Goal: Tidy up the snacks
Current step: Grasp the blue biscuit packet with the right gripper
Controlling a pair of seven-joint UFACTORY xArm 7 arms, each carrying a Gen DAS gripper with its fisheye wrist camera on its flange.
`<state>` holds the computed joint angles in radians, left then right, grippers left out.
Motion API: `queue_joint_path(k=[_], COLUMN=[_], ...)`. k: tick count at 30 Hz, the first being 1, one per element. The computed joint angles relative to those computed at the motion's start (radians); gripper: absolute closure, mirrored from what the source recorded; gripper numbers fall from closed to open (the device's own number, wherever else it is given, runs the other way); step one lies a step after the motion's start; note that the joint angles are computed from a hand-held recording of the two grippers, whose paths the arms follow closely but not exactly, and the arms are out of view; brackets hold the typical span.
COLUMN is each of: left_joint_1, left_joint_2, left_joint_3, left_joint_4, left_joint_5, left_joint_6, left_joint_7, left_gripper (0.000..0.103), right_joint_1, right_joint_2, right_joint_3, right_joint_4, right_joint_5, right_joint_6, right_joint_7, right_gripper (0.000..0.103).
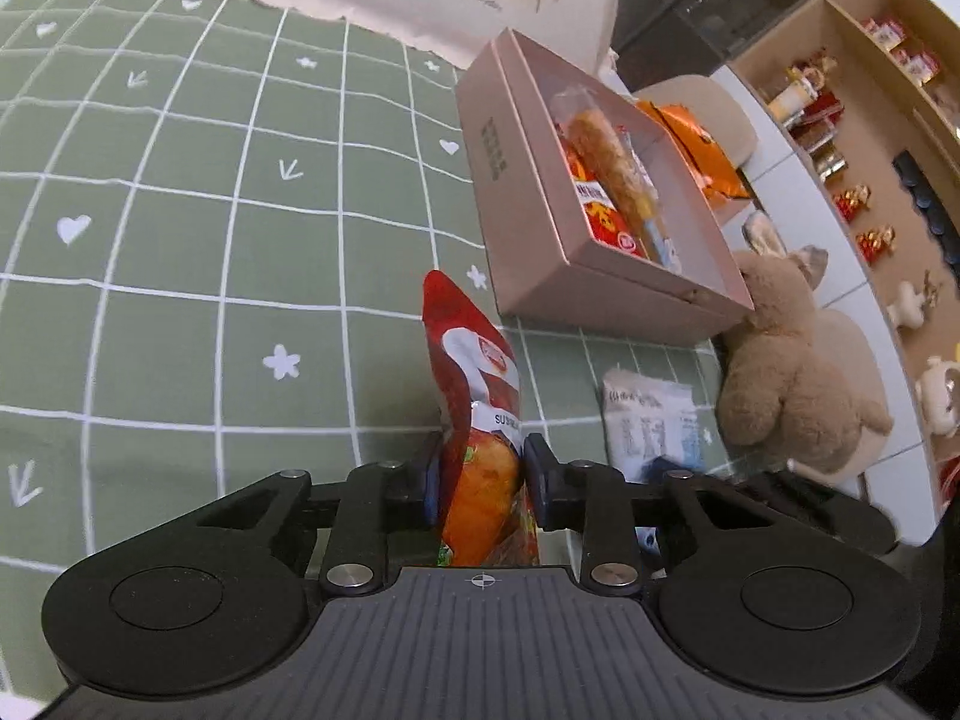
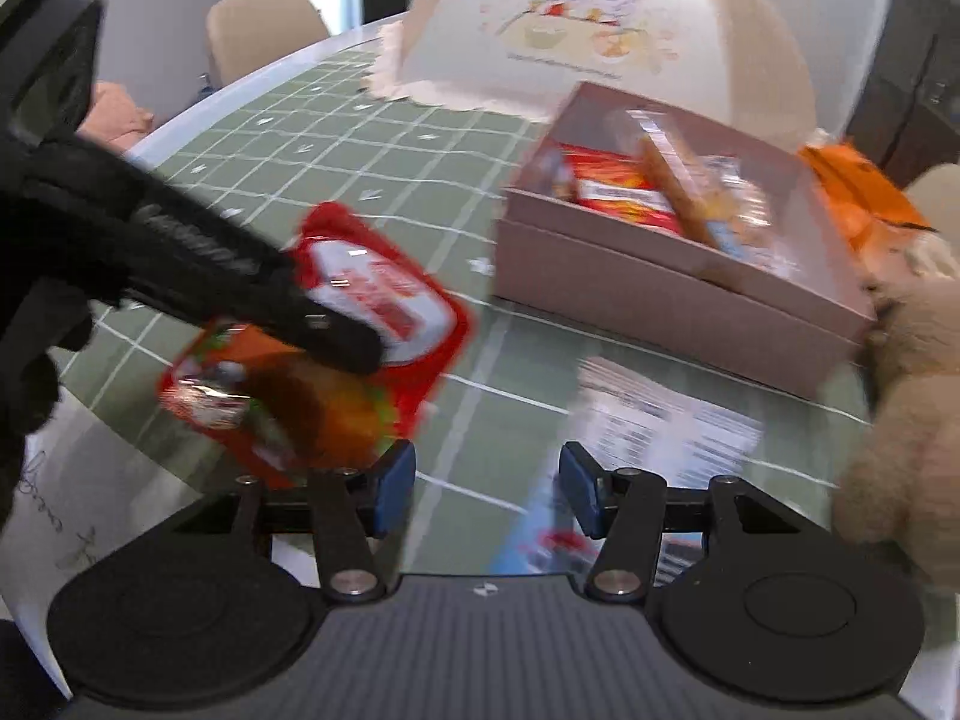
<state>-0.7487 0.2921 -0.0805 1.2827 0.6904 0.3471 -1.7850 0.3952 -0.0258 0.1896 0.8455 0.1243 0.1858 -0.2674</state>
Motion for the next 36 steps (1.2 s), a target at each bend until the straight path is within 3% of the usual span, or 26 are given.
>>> queue_joint_path(k=[2, 5, 8, 12, 14, 16, 19, 22, 24, 26, 29, 32, 36], left_joint_1=[-0.012, -0.019, -0.022, -0.018, -0.013, -0.011, -0.010, -0.010, -0.010, -0.008, -0.004, 0.002, 0.009], left_joint_2=[-0.010, -0.027, -0.046, -0.061, -0.068, -0.066, -0.069, -0.071, -0.076, -0.083, -0.104, -0.118, -0.128], left_joint_3=[-0.017, -0.048, -0.073, -0.101, -0.110, -0.117, -0.123, -0.128, -0.130, -0.132, -0.136, -0.143, -0.147], left_joint_4=[0.021, 0.046, 0.058, 0.070, 0.066, 0.069, 0.066, 0.064, 0.055, 0.044, 0.013, -0.010, -0.028], left_joint_5=[-0.010, -0.033, -0.051, -0.065, -0.070, -0.074, -0.078, -0.081, -0.084, -0.086, -0.087, -0.083, -0.071], left_joint_6=[0.086, 0.208, 0.313, 0.406, 0.418, 0.427, 0.433, 0.437, 0.432, 0.426, 0.407, 0.392, 0.381], left_joint_7=[0.034, 0.062, 0.059, 0.049, 0.042, 0.037, 0.033, 0.029, 0.021, 0.009, -0.020, -0.046, -0.084], left_gripper=[0.071, 0.072, 0.072, 0.072, 0.072, 0.071, 0.071, 0.071, 0.070, 0.070, 0.070, 0.070, 0.069], right_joint_1=[-0.022, -0.056, -0.069, -0.076, -0.067, -0.053, -0.027, -0.009, -0.010, -0.018, -0.024, -0.015, 0.007], right_joint_2=[-0.028, -0.035, -0.002, 0.029, 0.034, 0.041, 0.043, 0.051, 0.055, 0.056, 0.042, -0.008, -0.020], right_joint_3=[-0.010, -0.027, -0.052, -0.043, -0.027, -0.008, 0.015, 0.019, 0.018, 0.019, 0.010, 0.004, 0.006], right_joint_4=[-0.026, -0.030, 0.015, 0.060, 0.067, 0.082, 0.075, 0.053, 0.043, 0.048, 0.046, 0.012, 0.018], right_joint_5=[-0.040, -0.071, 0.029, 0.219, 0.228, 0.307, 0.338, 0.255, 0.251, 0.305, 0.273, 0.350, 0.293], right_joint_6=[-0.012, -0.009, 0.057, 0.120, 0.125, 0.156, 0.137, 0.059, 0.035, 0.050, 0.061, 0.049, 0.067], right_joint_7=[0.067, 0.169, 0.179, 0.099, 0.068, -0.037, -0.129, -0.080, -0.071, -0.118, -0.110, -0.199, -0.128], right_gripper=[0.041, 0.041, 0.041, 0.040, 0.039, 0.037, 0.035, 0.022, 0.018, 0.018, 0.019, 0.019, 0.019])
